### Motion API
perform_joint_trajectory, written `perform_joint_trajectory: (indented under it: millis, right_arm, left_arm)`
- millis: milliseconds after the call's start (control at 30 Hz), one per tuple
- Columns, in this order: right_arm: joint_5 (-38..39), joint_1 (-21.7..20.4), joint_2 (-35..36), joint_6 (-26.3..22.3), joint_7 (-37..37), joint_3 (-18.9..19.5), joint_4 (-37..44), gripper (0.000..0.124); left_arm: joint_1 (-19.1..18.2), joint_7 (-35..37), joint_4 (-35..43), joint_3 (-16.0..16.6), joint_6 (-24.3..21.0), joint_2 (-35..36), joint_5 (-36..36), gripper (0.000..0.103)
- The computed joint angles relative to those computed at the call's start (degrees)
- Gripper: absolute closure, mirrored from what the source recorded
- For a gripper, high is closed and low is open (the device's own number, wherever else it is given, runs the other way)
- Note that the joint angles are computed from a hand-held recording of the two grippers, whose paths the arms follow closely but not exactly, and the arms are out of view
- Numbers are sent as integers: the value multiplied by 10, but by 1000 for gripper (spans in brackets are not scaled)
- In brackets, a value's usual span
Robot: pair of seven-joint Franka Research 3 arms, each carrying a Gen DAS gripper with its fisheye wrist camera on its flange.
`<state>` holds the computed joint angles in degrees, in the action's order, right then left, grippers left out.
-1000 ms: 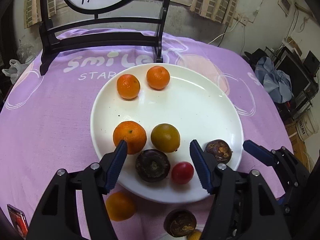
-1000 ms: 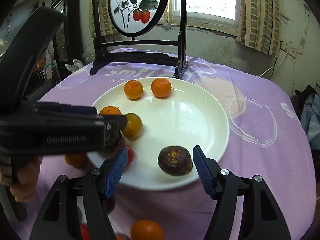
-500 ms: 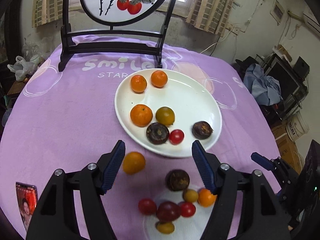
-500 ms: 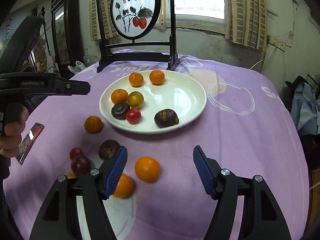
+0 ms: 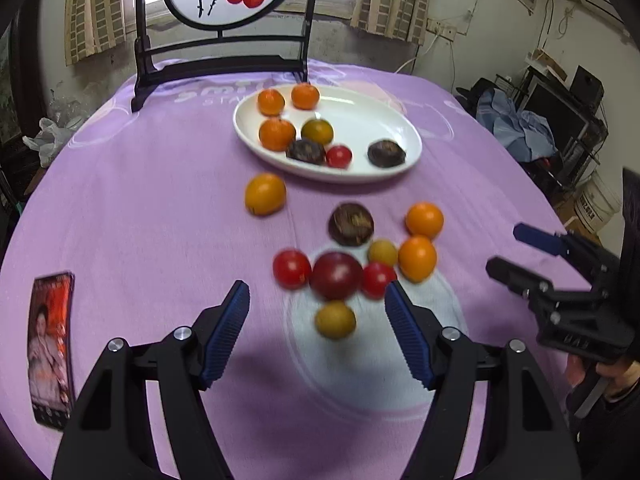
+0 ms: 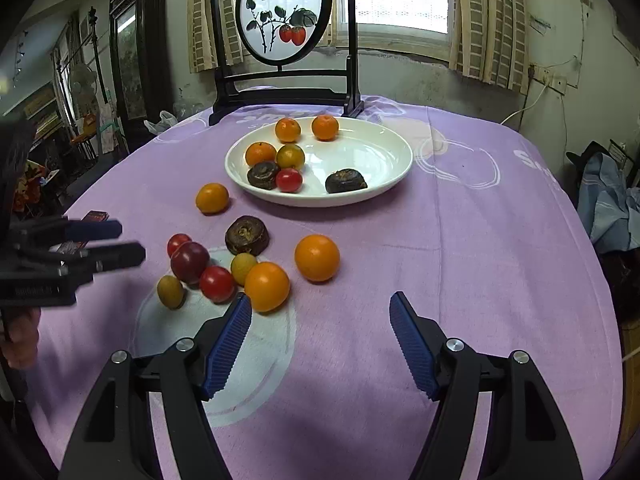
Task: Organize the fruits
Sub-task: 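Withdraw both open grippers from the plate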
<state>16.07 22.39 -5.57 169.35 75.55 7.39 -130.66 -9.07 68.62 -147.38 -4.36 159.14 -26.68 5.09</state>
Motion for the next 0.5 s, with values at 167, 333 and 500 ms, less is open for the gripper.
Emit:
perform_joint_trajectory:
  millis: [167,333,500]
  right_arm:
    - [29,9,-12,4,-19,-5,-20,52]
    - [64,17,-15,5,-42,-11,-27,52]
    - [98,23,-16,4,-71,-15,-28,51]
  left_arm:
    - [-11,-2,-15,-5,-4,4,-7,35]
    - [-15,0,-4,-10,-3,33,-4,39]
    - [-17,10,18,-5,-10,73,-23,57]
